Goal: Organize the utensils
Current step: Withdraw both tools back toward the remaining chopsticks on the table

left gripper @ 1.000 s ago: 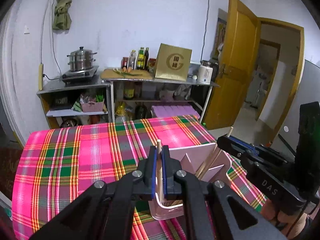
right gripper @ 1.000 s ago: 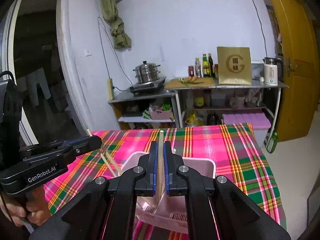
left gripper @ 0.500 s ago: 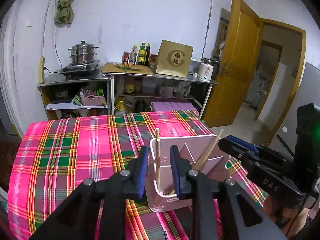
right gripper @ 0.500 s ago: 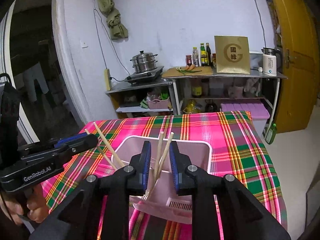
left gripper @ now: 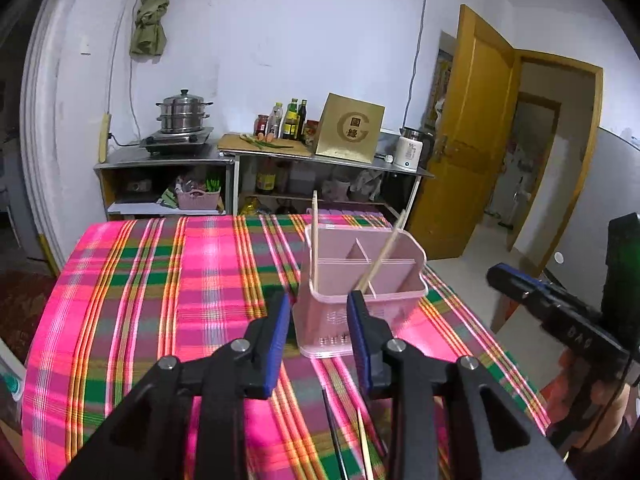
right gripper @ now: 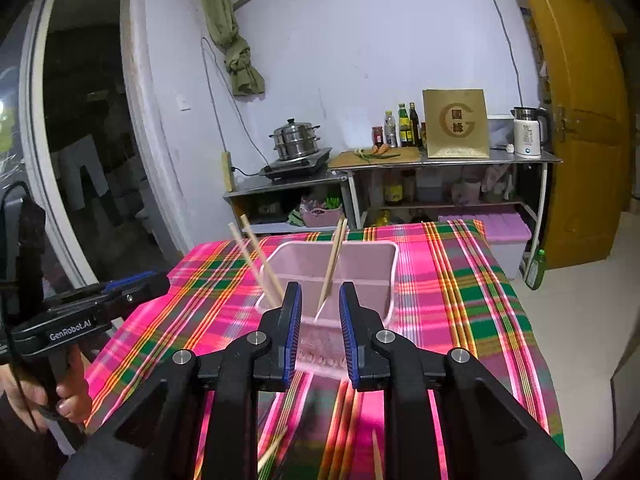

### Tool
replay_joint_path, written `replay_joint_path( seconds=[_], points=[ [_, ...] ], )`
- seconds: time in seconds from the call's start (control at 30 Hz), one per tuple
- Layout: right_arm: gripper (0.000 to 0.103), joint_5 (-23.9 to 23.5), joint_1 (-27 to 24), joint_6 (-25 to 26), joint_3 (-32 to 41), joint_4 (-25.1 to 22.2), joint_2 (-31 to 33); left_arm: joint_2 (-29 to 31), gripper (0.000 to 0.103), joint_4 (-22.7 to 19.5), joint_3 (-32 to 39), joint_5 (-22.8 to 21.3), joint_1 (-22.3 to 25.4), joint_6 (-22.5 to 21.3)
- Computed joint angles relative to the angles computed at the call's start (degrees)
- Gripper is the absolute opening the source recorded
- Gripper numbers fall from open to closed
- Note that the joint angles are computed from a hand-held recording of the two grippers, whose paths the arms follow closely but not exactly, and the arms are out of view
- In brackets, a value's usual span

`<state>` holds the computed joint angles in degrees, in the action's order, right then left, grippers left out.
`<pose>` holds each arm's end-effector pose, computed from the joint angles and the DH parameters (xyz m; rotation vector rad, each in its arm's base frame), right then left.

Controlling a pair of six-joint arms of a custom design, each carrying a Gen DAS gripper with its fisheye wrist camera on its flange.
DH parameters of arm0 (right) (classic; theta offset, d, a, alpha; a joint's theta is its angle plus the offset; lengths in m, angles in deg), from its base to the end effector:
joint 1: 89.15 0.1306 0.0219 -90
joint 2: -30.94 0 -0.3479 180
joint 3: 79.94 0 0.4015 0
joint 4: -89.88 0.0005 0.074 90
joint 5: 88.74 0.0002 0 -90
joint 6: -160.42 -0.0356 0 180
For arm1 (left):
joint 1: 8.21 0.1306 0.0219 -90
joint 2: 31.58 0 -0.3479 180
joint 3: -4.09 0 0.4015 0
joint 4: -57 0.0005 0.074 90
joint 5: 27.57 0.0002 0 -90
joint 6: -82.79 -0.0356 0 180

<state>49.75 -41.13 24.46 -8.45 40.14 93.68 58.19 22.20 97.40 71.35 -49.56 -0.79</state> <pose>0.2429 0.2293 0.4368 0.3707 1.9866 0.0517 0.3822 -0.3444 0.4465 0.7449 2.0490 -0.6517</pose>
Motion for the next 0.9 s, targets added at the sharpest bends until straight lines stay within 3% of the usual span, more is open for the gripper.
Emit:
replay_joint_path(
  seconds=[0.27,0.47,0.7,0.9],
  points=[
    [0.020,7.55,13.21,-13.67,-2.55,-8.78,-0.91,-11.79,0.031,2.90,-14.73,-0.73,-0.49,0.71],
    [0.020,8.04,19.42,-25.80,-4.02,-15.00,0.39,-18.67,0.031,3.01,-22.81,-0.64,-0.66,1.40],
    [0.020,8.24,24.49,-37.92,-5.76,-20.40,1.34,-24.69,0.031,2.25,-29.30,-0.70,-0.55,2.25],
    [0.020,8.27,26.32,-41.79,-5.74,-22.65,2.79,-26.43,0.031,2.36,-31.91,0.20,-0.21,3.07]
  ],
)
